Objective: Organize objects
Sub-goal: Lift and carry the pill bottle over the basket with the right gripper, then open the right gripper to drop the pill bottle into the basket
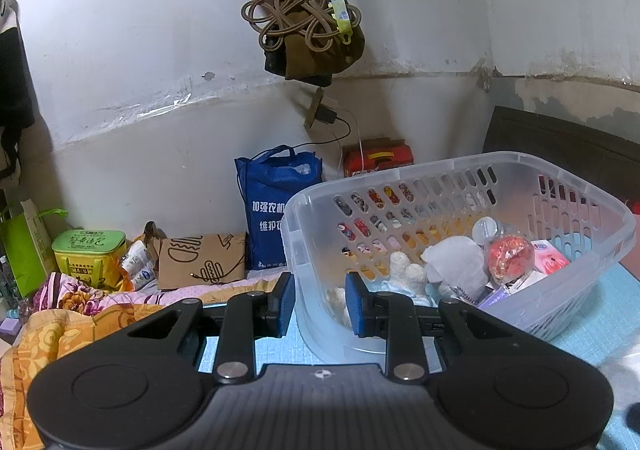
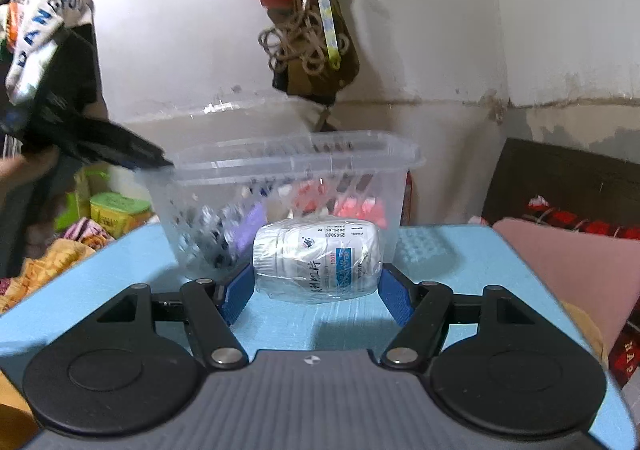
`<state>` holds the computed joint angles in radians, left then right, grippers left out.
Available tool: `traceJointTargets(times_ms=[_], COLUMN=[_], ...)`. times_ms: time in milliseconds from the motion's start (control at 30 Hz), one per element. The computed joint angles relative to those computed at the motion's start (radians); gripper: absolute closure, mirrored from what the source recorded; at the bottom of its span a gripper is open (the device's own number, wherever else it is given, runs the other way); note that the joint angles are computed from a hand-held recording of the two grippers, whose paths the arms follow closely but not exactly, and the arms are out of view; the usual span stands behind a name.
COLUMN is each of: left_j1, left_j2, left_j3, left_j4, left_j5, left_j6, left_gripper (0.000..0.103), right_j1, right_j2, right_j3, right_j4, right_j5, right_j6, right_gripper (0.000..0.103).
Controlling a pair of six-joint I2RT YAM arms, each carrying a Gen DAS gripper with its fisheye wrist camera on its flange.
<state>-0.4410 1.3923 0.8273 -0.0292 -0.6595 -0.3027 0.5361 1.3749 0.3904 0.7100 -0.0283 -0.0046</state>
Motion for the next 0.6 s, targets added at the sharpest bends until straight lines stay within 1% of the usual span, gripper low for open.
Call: traceJointTargets(times_ms=[100, 200, 300, 367, 433, 500, 533, 600], left_j1=[0.000, 0.001, 0.001, 0.000, 0.000, -0.001, -0.002, -0.002], left_j2=[-0.001, -0.002, -0.002, -0.001, 0.000, 0.002, 0.003, 0.003], left_j3=[0.002, 0.003, 0.002, 0.006, 0.007, 0.010, 0.012, 0.014], left_j4=[-0.006, -0.009, -0.007, -0.010, -0.013, -0.018, -0.021, -0.025], left_j5=[0.002, 0.001, 0.001, 0.001, 0.001, -0.001, -0.003, -0.004], left_j6=[-0.003, -0.003, -0.002, -0.004, -0.007, -0.010, -0.012, -0.014], left_gripper=[0.072, 0.072, 0.072, 0.072, 0.072, 0.072, 0.072, 0.072], right_j1=[-0.015, -0.035, -0.072, -0.081, -0.056, -0.012, 0.013, 0.068], right_j2=[-0.107, -0.176, -0.200, -0.186, -0.156, -0.088, -0.051, 0.064], right_j3=[-0.009, 0.022, 0.071, 0.124, 0.183, 0.283, 0.331, 0.480], right_j4=[-0.056, -0.134, -0.196, -0.231, -0.248, -0.285, -0.313, -0.408], right_j5=[-0.025, -0.070, -0.164, -0.197, -0.170, -0.125, -0.094, -0.019], right_j6=[-0.004, -0.005, 0.000, 0.007, -0.014, -0.038, -0.050, -0.078], right_gripper=[0.032, 0.032, 0.032, 0.032, 0.032, 0.032, 0.032, 0.032])
